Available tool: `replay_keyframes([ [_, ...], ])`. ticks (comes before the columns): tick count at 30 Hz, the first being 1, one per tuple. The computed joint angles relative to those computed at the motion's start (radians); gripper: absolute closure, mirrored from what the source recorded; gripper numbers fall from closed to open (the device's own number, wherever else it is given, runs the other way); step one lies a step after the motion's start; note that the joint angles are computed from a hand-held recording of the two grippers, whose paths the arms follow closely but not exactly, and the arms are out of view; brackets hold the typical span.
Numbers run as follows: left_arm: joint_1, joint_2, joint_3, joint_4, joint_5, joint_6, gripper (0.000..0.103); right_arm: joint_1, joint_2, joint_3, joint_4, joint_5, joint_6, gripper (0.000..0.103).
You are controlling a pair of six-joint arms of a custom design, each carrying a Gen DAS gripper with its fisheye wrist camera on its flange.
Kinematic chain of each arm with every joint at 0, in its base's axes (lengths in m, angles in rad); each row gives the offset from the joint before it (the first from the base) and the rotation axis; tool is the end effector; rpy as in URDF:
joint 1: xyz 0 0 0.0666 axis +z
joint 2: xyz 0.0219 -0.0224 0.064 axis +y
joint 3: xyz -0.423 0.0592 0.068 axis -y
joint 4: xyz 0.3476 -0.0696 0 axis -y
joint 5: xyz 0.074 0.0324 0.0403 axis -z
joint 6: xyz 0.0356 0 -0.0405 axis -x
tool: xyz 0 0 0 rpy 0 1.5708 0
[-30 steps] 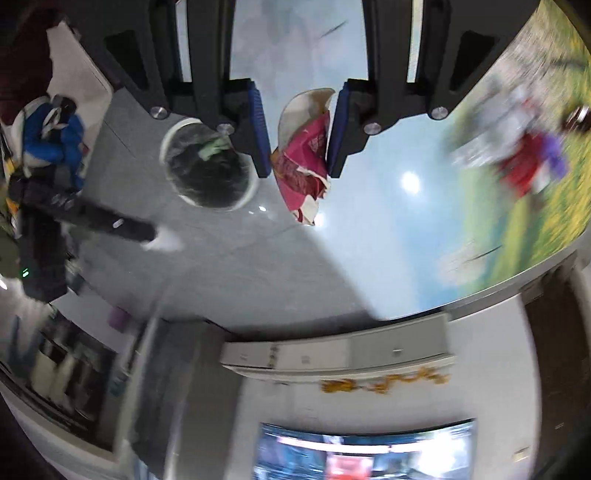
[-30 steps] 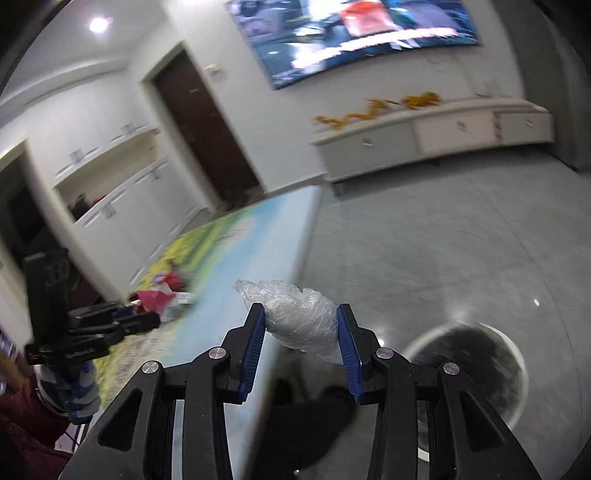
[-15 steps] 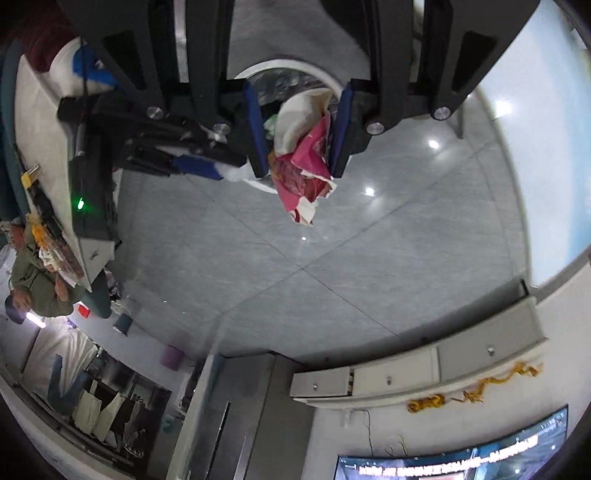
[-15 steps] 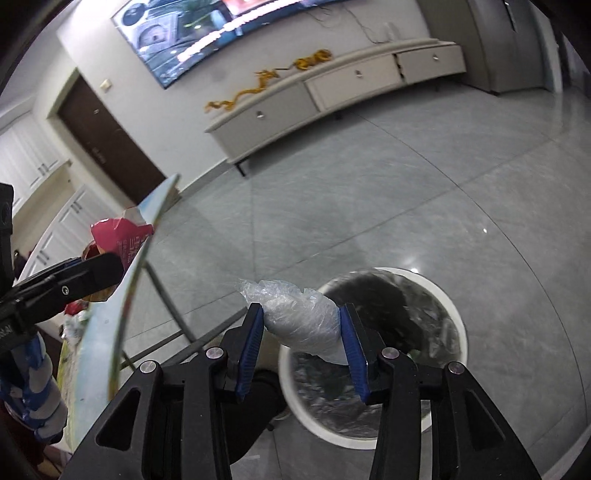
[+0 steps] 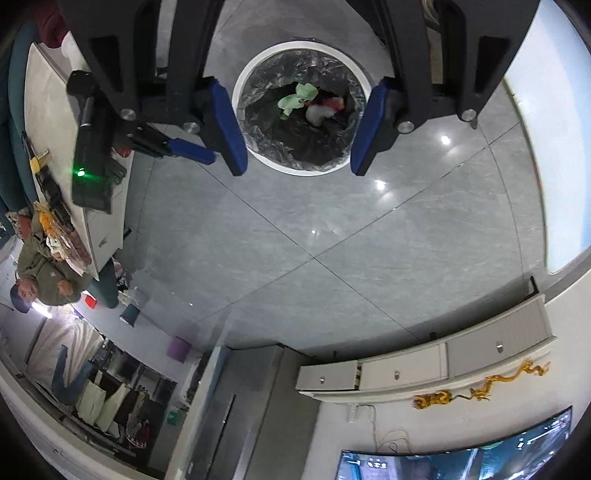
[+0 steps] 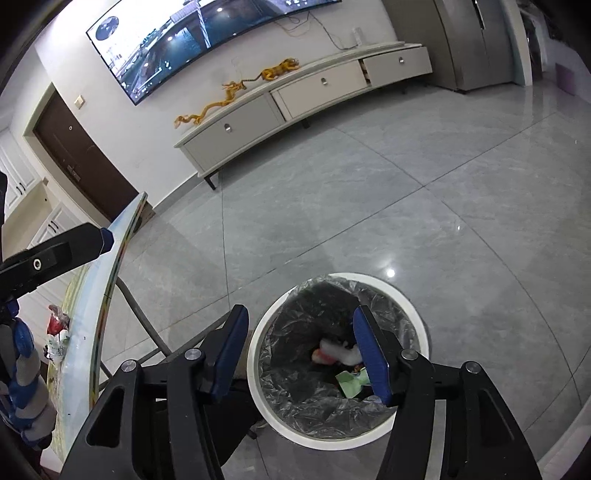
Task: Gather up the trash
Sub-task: 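Open both tools over the bin to drop the two bags, then move both open tools back to the trash on the table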
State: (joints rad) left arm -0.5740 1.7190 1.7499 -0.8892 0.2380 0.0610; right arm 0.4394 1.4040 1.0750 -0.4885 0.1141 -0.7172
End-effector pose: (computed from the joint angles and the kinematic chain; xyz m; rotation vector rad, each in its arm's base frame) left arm 0.4738 -0.3168 0.4674 0.7351 2.3683 -0.5692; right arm 0.3841 0.1756 0.3668 0.3893 2.3897 0.4076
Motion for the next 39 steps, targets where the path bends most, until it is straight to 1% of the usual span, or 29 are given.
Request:
replay_keyframes([
  [4, 0.022, -0.046, -0.038, 0.014, -0.027, 0.027, 0.047, 0.014, -0.036, 0.010, -0.008, 0.025, 0.011, 0.045],
  [8, 0.050, -0.110, -0.084, 0.032, -0.069, 0.041, 0.047, 0.044, -0.057, 0.043, -0.023, 0.061, 0.044, 0.045],
  [12, 0.088, -0.192, -0.141, 0.061, -0.117, 0.056, 0.047, 0.077, -0.062, 0.081, -0.025, 0.071, 0.066, 0.045],
  [15, 0.125, -0.245, -0.177, 0.074, -0.139, 0.069, 0.047, 0.108, -0.058, 0.116, -0.031, 0.073, 0.089, 0.045],
  [19, 0.174, -0.314, -0.227, 0.085, -0.153, 0.075, 0.047, 0.154, -0.059, 0.161, -0.032, 0.087, 0.118, 0.045],
  [24, 0.243, -0.385, -0.290, 0.100, -0.153, 0.054, 0.047, 0.211, -0.059, 0.208, -0.034, 0.098, 0.147, 0.045],
  [29, 0.362, -0.450, -0.368, 0.106, -0.125, 0.019, 0.047, 0.258, -0.031, 0.270, -0.056, 0.103, 0.187, 0.042],
  [32, 0.455, -0.475, -0.399, 0.095, -0.097, -0.009, 0.047, 0.276, -0.013, 0.305, -0.065, 0.101, 0.203, 0.041],
  [34, 0.519, -0.492, -0.420, 0.094, -0.077, -0.031, 0.047, 0.288, 0.005, 0.332, -0.070, 0.095, 0.215, 0.037],
  [39, 0.687, -0.483, -0.439, 0.080, -0.018, -0.076, 0.047, 0.314, 0.062, 0.400, -0.085, 0.055, 0.253, 0.033],
])
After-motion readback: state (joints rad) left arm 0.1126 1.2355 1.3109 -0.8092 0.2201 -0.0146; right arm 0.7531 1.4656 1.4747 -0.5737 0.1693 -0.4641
